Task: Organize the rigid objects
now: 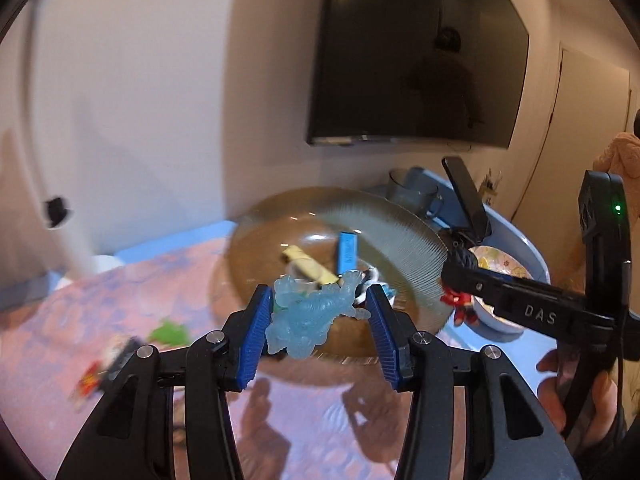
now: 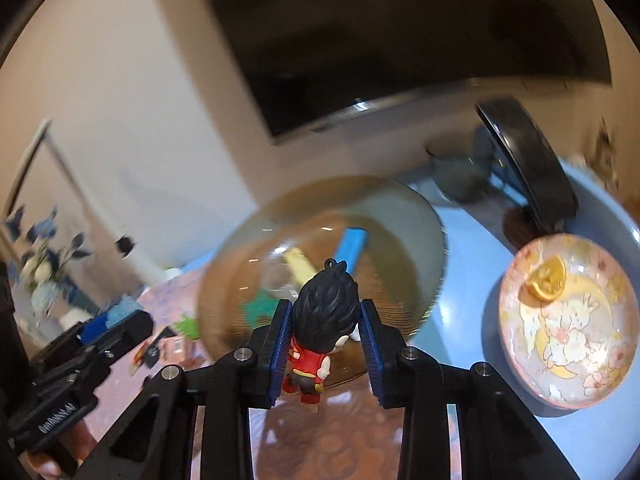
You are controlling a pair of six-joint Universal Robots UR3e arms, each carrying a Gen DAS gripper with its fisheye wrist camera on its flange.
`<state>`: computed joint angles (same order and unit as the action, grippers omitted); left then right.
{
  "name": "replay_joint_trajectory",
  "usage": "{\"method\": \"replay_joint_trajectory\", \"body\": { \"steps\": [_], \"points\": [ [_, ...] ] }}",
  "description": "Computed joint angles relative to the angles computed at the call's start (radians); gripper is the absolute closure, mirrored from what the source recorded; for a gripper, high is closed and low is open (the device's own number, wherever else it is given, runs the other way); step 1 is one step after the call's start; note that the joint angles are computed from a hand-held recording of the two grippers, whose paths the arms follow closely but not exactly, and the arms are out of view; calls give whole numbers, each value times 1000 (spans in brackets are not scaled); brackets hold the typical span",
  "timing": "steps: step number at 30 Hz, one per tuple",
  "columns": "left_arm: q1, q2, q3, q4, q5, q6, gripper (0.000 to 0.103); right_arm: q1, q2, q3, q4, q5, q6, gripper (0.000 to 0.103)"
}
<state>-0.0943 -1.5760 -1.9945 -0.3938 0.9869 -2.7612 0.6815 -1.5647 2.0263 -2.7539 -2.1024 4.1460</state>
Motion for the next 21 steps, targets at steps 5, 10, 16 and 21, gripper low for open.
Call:
{"method": "replay_joint_trajectory", "body": {
  "steps": [5, 10, 16, 21],
  "points": [
    [-88, -115, 33, 155, 98, -66, 23, -76, -28, 37, 20, 31, -65, 63],
    [75, 50, -104, 135, -14, -13, 18, 20, -105, 92, -1, -128, -31, 40],
    [468, 440, -361, -88, -190, 159, 14, 165, 61, -104, -18, -84, -100, 39],
    [811, 707, -511, -360, -238, 331, 14, 307, 413, -496, 93, -109, -201, 17]
  ]
}}
